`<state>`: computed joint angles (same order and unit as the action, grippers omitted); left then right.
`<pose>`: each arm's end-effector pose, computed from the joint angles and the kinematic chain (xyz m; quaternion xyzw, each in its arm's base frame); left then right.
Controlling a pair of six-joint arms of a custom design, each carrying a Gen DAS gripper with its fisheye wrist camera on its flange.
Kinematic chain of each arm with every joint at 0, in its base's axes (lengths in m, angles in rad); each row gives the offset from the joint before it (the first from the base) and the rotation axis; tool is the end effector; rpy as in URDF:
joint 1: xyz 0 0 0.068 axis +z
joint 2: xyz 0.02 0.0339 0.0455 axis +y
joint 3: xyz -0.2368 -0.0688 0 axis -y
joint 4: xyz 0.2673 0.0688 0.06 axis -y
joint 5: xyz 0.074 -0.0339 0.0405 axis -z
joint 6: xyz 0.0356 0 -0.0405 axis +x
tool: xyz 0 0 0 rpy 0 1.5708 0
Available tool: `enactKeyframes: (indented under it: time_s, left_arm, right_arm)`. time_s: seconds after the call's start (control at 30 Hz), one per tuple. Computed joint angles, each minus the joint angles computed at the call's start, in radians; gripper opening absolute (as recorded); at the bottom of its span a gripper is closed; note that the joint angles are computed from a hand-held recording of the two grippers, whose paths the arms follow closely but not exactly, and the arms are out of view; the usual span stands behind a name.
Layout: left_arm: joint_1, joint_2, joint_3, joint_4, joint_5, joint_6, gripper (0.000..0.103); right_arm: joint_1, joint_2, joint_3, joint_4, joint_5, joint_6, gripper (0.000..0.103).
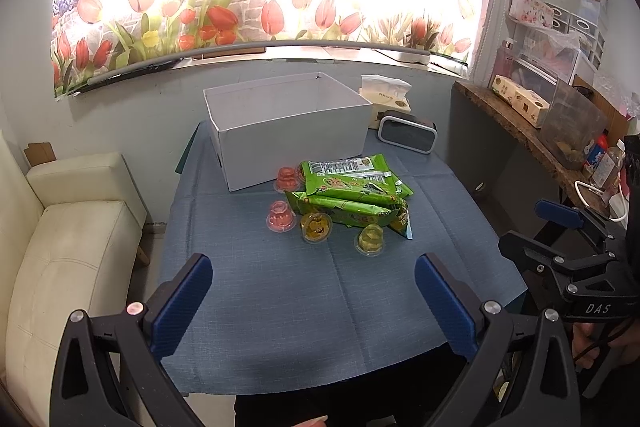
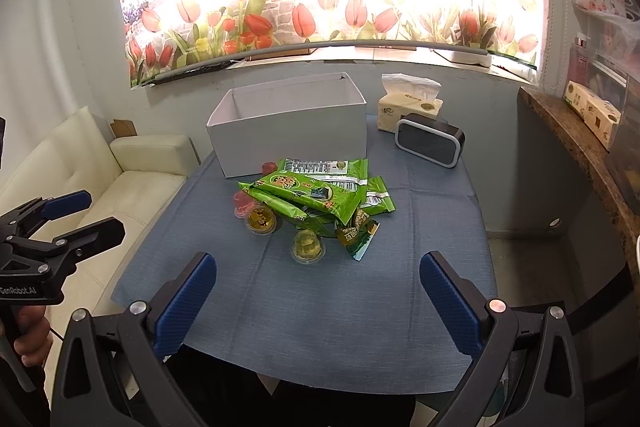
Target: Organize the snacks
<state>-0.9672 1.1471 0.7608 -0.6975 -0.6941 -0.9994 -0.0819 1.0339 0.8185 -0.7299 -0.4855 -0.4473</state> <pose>0.1551 -0.1849 0.1947 -0.0967 0.9112 -0.0057 0.4004 0.2352 -0.0026 0.2329 -0.2405 0.8948 0.1426 0.3481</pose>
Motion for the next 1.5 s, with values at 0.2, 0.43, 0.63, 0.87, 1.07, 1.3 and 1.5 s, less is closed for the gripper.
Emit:
enactKeyframes:
  time_s: [0.2, 0.43, 0.63, 0.87, 1.07, 1.3, 1.5]
  left_arm:
    - [0.000, -0.004, -0.005, 0.001, 0.001, -0.001, 0.103]
    - [0.001, -0.006, -0.010, 0.003, 0.001, -0.001, 0.103]
    - [-0.002, -0.003, -0.010, 0.001, -0.003, -0.009, 0.103]
    - [0.003, -0.006, -0.012, 0.006, 0.003, 0.000, 0.103]
    - [0.005, -0.002, -0.010, 0.007, 0.007, 0.003, 0.103]
    - [0.005, 0.001, -0.008, 0.006, 0.006, 0.001, 0.103]
    - [0.012, -0.003, -0.013, 0.018, 0.012, 0.012, 0.103]
  right_arm:
    - [0.004, 0.003, -0.001, 0.001, 0.005, 0.003, 0.103]
    - [0.011, 0.014, 0.002, 0.007, 0.005, 0.007, 0.103]
    - [0.015, 0.019, -0.001, 0.013, 0.004, 0.004, 0.103]
    - [0.014, 0.016, -0.007, 0.020, 0.004, 0.002, 0.103]
    - [0.014, 0.021, -0.006, 0.022, 0.005, 0.002, 0.103]
    - [0.016, 0.026, -0.003, 0.022, 0.004, 0.000, 0.103]
    - [0.017, 0.029, 0.006, 0.021, 0.003, -0.002, 0.103]
